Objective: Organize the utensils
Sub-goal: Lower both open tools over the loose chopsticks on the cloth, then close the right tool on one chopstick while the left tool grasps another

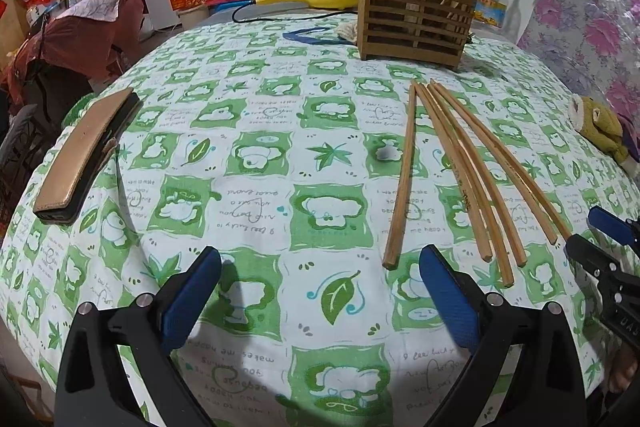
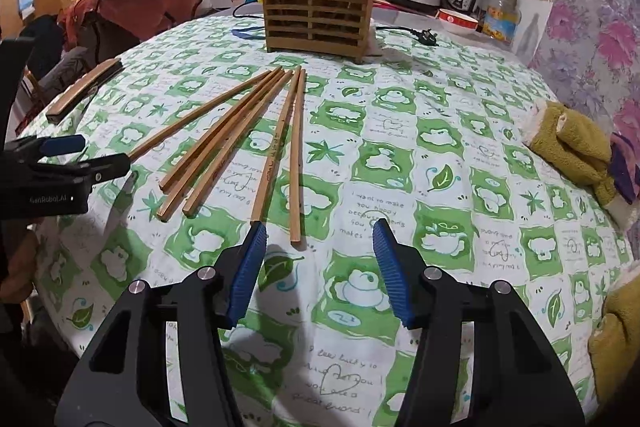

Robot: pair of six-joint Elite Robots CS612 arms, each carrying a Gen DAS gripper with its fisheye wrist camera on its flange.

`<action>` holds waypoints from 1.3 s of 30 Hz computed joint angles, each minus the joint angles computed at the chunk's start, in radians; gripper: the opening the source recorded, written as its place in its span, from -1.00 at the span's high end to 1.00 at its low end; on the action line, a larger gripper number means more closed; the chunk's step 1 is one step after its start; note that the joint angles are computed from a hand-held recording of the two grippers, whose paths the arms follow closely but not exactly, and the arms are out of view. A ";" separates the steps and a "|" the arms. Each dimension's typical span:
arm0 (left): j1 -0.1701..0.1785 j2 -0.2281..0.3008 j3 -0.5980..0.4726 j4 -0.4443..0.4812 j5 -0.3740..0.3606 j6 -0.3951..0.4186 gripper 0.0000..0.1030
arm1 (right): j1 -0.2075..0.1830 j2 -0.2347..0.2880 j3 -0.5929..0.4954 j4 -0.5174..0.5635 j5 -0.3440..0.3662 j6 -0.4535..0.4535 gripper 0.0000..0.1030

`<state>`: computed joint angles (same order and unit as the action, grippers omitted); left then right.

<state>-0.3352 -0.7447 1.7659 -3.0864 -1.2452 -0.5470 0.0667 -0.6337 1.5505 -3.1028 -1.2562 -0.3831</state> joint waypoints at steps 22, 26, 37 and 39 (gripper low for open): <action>-0.013 0.020 -0.005 -0.091 -0.074 0.154 0.40 | 0.006 0.000 -0.008 0.006 0.009 -0.026 -0.07; -0.014 0.022 0.000 -0.113 -0.080 0.148 0.65 | 0.006 0.000 -0.004 0.015 0.009 -0.035 -0.03; -0.008 0.021 0.001 -0.116 -0.089 0.115 0.69 | 0.008 0.002 -0.020 0.071 0.008 -0.048 0.48; -0.007 0.022 0.001 -0.121 -0.096 0.112 0.69 | 0.007 0.003 -0.027 0.094 0.026 -0.059 0.70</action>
<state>-0.3419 -0.7222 1.7674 -3.2073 -1.3408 -0.4354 0.0739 -0.6304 1.5237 -3.0086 -1.2301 -0.4420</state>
